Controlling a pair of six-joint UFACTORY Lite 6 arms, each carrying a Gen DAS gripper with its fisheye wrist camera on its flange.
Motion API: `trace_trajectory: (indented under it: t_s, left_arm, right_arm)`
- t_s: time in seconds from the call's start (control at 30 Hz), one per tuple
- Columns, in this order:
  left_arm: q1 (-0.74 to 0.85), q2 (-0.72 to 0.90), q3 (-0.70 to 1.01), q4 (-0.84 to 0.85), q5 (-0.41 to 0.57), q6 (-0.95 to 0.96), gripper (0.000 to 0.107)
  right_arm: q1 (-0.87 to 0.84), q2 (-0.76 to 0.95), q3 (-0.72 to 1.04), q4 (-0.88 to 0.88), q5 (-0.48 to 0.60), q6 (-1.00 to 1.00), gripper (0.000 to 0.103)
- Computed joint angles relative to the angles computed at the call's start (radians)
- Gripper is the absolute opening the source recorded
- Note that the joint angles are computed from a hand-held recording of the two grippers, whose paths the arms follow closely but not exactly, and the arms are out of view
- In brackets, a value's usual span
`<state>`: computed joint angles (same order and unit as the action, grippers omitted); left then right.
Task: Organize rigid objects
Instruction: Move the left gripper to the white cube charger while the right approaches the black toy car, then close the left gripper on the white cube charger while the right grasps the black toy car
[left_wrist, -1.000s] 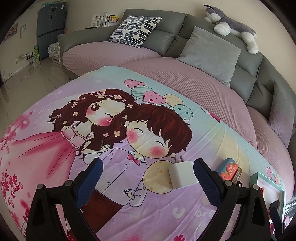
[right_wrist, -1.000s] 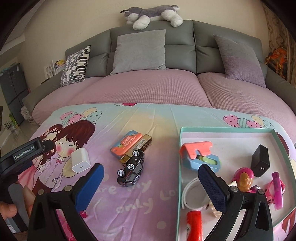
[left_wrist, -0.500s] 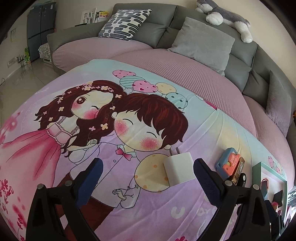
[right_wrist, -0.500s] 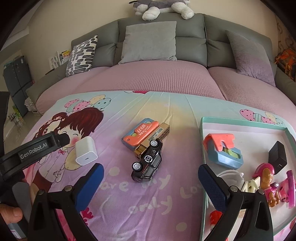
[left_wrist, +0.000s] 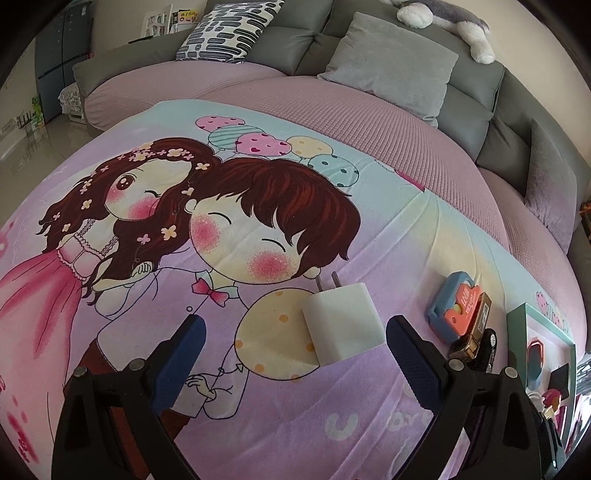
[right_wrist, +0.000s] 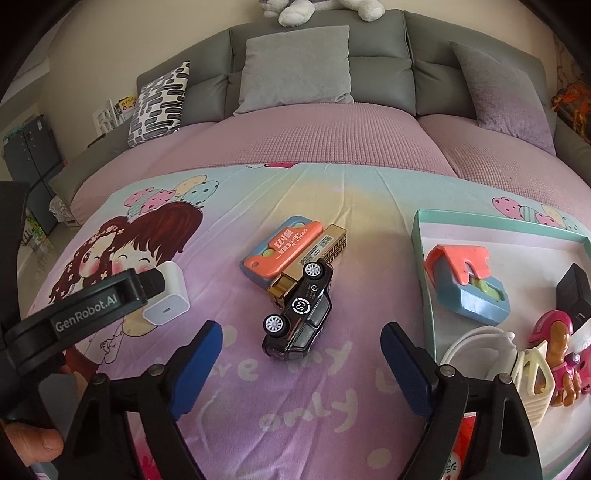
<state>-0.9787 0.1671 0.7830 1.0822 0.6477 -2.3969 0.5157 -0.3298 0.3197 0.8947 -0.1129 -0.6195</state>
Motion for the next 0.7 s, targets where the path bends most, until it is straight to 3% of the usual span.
trace_trajectory:
  t_s: [0.17, 0.47, 0.7]
  left_arm:
    - [0.018, 0.010, -0.008, 0.039, -0.044, -0.022, 0.098]
    - [0.028, 0.028, -0.003, 0.122, -0.061, -0.086, 0.098]
    - [0.047, 0.095, 0.051, 0.110, -0.073, -0.033, 0.098]
  right_arm:
    - [-0.005, 0.027, 0.008, -0.089, 0.001, 0.087, 0.084]
    - [-0.020, 0.072, 0.014, -0.425, -0.010, 0.418, 0.078]
    - [-0.025, 0.100, 0.022, -0.441, -0.033, 0.430, 0.069]
